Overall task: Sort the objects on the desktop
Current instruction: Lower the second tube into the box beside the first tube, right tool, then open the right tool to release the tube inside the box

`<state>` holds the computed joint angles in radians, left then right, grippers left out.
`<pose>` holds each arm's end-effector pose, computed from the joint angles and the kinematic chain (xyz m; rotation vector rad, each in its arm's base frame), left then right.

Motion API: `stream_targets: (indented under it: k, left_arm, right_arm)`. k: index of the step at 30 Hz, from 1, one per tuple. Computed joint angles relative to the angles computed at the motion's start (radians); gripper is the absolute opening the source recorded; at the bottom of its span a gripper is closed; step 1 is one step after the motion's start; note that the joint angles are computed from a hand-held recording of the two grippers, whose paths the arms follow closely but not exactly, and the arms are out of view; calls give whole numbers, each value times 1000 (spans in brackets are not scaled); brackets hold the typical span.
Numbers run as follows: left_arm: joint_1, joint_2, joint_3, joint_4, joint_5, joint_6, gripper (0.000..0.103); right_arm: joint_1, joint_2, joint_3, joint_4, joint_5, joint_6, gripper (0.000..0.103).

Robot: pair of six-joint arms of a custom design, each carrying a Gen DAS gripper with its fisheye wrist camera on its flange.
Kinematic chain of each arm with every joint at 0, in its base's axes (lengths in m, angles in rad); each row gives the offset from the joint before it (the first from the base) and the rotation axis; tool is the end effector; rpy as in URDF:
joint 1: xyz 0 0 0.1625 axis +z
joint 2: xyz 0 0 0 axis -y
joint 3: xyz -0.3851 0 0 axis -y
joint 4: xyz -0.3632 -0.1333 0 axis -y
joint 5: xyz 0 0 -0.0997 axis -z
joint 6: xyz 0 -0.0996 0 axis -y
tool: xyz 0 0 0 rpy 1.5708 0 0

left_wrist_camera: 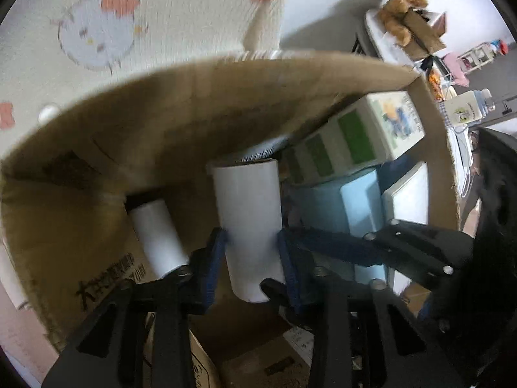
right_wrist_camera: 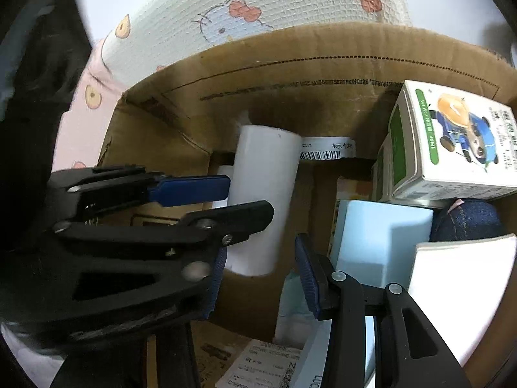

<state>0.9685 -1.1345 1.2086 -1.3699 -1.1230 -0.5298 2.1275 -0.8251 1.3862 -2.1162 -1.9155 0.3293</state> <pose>-0.1926 -0.5915 0.3712 0.1774 2.6151 -0.0140 0.4370 -0.5136 0.1568 0.3235 -2.7987 0.1903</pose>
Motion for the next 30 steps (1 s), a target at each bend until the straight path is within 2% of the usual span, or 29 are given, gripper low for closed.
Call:
stream_targets:
  k: [1, 3, 4, 5, 6, 7, 9, 10, 14, 16, 17, 19, 20, 21, 24, 26, 28, 30]
  left_arm:
    - [5, 15, -22, 35, -7, -20, 2]
    - [8, 25, -30, 52, -3, -41, 1]
    - [-4, 34, -28, 74, 47, -48, 1]
    - [-16, 44, -26, 104, 97, -51, 1]
    - [-23, 53, -26, 128, 118, -57, 1]
    - [-21, 60, -31, 136, 102, -47, 1]
    - [-18, 59, -31, 123, 74, -38, 0]
    - [-17, 55, -26, 106, 65, -36, 0]
    - [-4, 60, -41, 93, 29, -52, 0]
    - [7, 61, -47, 85, -4, -50, 0]
    - [13, 59, -43, 71, -21, -53, 2]
    - [28, 57, -39, 45, -59, -71, 20]
    - [35, 59, -39, 35, -74, -82, 21]
    - [39, 65, -46, 38, -80, -98, 22]
    - [40, 83, -65, 52, -64, -125, 40]
    - [37, 79, -52, 32, -51, -142, 40]
    - [36, 77, -47, 13, -57, -143, 40]
    - [43, 69, -35, -29, -107, -129, 38]
  right_arm:
    - [2, -1, 0, 6, -5, -6, 40]
    - [11, -3, 3, 14, -24, -21, 40]
    - [22, -3, 5, 10, -56, -33, 35]
    - [40, 6, 0, 20, -119, -52, 24]
    - [53, 14, -8, 37, -169, -64, 22]
    - [57, 15, -7, 41, -185, -74, 19]
    - [47, 2, 4, 43, -151, -72, 19]
    - [35, -48, 52, 35, -141, -82, 19]
    - [32, -77, 77, 29, -156, -72, 19]
    - [26, -97, 92, 25, -136, -70, 19]
    - [25, -105, 97, 23, -130, -68, 19]
    - [19, -129, 110, 23, -103, -56, 19]
    - [17, -139, 115, 23, -98, -49, 19]
    - [18, -149, 120, 22, -104, -41, 19]
    - [21, -173, 133, 26, -126, -24, 19]
    - [37, -169, 122, 29, -170, -7, 19]
    - [54, -163, 109, 12, -132, 10, 19]
    - [50, -190, 128, -9, -118, -1, 19]
